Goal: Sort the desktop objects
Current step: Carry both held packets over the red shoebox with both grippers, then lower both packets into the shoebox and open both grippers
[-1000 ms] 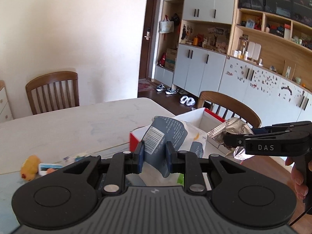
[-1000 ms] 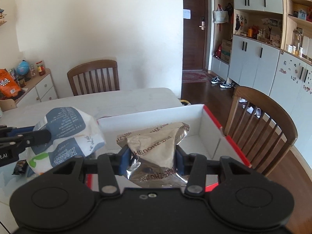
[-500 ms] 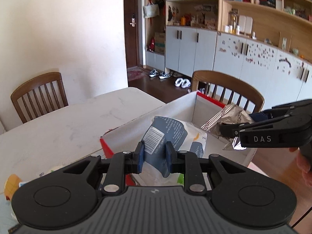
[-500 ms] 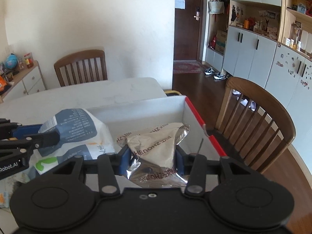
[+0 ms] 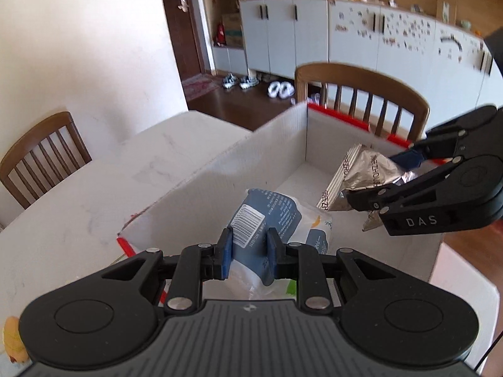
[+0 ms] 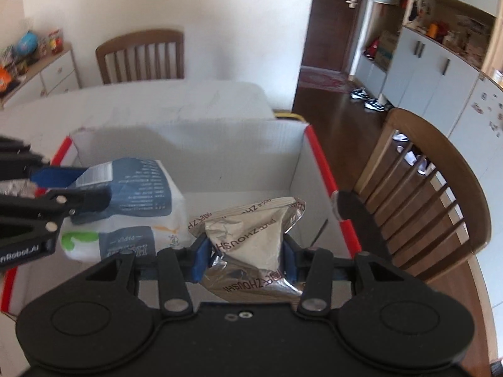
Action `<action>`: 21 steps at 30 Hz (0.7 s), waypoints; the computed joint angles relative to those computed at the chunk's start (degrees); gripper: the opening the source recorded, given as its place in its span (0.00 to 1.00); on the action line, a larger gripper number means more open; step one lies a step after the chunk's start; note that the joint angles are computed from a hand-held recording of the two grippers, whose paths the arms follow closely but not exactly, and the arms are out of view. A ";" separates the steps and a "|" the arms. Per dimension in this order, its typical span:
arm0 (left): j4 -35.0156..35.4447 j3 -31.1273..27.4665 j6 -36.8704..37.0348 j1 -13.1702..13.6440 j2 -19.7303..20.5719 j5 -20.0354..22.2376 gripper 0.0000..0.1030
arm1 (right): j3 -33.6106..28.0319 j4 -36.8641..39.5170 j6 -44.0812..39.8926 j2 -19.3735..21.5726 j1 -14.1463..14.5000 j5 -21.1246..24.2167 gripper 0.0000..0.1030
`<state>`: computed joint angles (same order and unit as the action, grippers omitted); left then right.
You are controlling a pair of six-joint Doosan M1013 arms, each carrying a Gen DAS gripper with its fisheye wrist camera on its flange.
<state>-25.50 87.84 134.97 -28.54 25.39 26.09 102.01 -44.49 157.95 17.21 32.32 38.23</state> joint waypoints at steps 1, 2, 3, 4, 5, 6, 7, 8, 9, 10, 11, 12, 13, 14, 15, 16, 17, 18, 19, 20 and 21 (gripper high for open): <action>1.55 -0.56 -0.60 -0.17 0.41 0.81 0.20 | -0.33 1.84 -2.07 0.37 -0.27 0.07 0.44; 2.77 -0.97 -0.92 -0.33 0.76 1.41 0.20 | -0.51 3.59 -4.08 0.54 -0.64 -0.02 0.44; 3.92 -1.29 -1.41 -0.52 1.01 1.74 0.20 | -0.69 4.52 -5.10 0.79 -0.82 -0.02 0.44; 5.33 -1.72 -2.05 -0.73 1.32 2.38 0.20 | -0.89 5.72 -6.33 1.03 -1.08 -0.01 0.44; 6.48 -2.13 -2.41 -0.88 1.57 2.97 0.20 | -1.19 8.09 -8.76 1.28 -1.47 -0.13 0.44; 7.68 -2.59 -2.79 -1.09 1.85 3.64 0.20 | -1.27 10.12 -10.97 1.40 -1.80 -0.61 0.44; 8.65 -2.98 -3.10 -1.22 2.08 4.39 0.20 | -1.29 11.42 -12.81 1.50 -2.02 -0.95 0.44; 9.53 -3.39 -3.43 -1.34 2.32 5.03 0.20 | -1.54 12.64 -14.99 1.77 -2.07 -0.76 0.44; 10.04 -3.69 -3.67 -1.40 2.46 5.56 0.20 | -1.53 12.47 -15.58 1.95 -1.90 -0.67 0.44; 10.54 -4.06 -4.04 -1.43 2.63 6.26 0.20 | -1.48 12.11 -16.00 2.10 -1.72 -0.72 0.44; 10.93 -4.45 -4.25 -1.48 2.80 6.91 0.20 | -1.45 12.41 -16.94 2.24 -1.62 -0.74 0.44; 11.33 -4.67 -4.30 -1.55 2.86 7.27 0.20 | -1.44 13.04 -17.75 2.35 -1.60 -0.78 0.44; 11.84 -5.00 -4.48 -1.65 2.96 7.60 0.20 | -1.35 13.41 -18.04 2.43 -1.63 -0.89 0.44; 12.21 -5.39 -4.67 -1.66 3.06 8.16 0.20 | -1.33 13.66 -18.24 2.53 -1.65 -0.89 0.44; 12.46 -5.63 -4.84 -1.68 3.17 8.51 0.20 | -1.25 13.89 -18.48 2.55 -1.68 -0.95 0.44; 12.77 -5.85 -5.03 -1.72 3.26 8.78 0.20 | -1.23 14.11 -18.77 2.55 -1.77 -0.96 0.44; 13.44 -6.23 -5.57 -1.80 3.44 9.41 0.20 | -1.22 14.44 -19.05 2.57 -1.87 -0.96 0.44; 14.16 -6.56 -6.17 -1.85 3.61 10.07 0.20 | -1.50 15.03 -19.66 2.76 -2.08 -0.88 0.45; 15.04 -6.95 -6.91 -1.89 3.82 10.96 0.20 | -1.54 15.54 -20.05 2.81 -2.20 -0.87 0.45; 15.72 -7.43 -7.54 -1.85 4.13 11.88 0.20 | -1.55 16.17 -20.59 2.83 -2.35 -0.88 0.45; 16.22 -7.89 -8.10 -1.79 4.40 12.84 0.21 | -1.56 16.36 -20.85 2.84 -2.46 -0.91 0.47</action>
<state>-9.28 79.95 126.86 -30.34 29.79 38.93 100.45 -28.12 137.09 20.05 29.86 37.33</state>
